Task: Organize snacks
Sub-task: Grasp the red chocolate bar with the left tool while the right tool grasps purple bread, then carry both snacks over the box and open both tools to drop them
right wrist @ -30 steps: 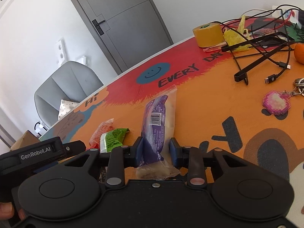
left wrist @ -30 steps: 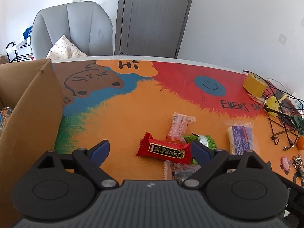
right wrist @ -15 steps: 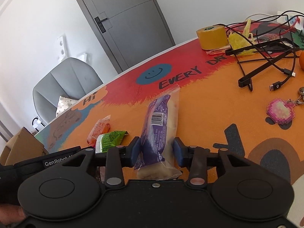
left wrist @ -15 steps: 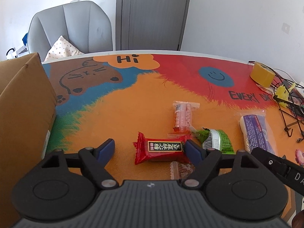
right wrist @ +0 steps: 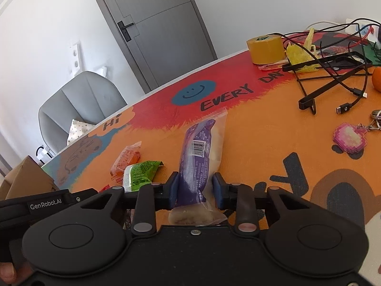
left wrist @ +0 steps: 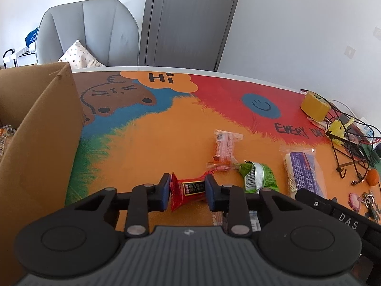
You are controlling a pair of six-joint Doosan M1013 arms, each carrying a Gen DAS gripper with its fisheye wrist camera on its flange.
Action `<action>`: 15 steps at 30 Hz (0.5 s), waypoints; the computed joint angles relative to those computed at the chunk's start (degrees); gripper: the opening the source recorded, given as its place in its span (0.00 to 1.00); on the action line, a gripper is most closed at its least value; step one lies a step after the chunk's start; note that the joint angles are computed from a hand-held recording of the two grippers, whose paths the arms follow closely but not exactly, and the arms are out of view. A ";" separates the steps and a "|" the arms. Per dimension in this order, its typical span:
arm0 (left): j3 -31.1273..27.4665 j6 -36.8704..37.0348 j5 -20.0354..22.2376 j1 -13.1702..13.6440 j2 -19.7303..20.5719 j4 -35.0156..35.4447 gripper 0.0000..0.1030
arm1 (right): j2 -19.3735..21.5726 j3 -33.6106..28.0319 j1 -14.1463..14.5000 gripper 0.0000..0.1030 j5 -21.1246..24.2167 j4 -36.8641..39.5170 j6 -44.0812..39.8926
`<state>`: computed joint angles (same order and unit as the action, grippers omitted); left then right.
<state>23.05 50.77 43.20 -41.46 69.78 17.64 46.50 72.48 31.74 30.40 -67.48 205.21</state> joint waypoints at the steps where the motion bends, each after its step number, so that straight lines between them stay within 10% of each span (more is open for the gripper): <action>1: 1.53 -0.27 -1.34 0.07 -0.79 0.06 0.22 | -0.11 0.20 0.11 0.29 0.01 -0.49 0.84; 15: 17.42 -7.67 -12.63 0.01 -9.50 5.15 0.14 | -1.91 2.77 2.05 0.28 0.64 -9.38 10.48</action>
<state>40.47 43.10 30.57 -41.45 60.28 22.79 44.60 75.25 33.79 31.03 -76.86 215.69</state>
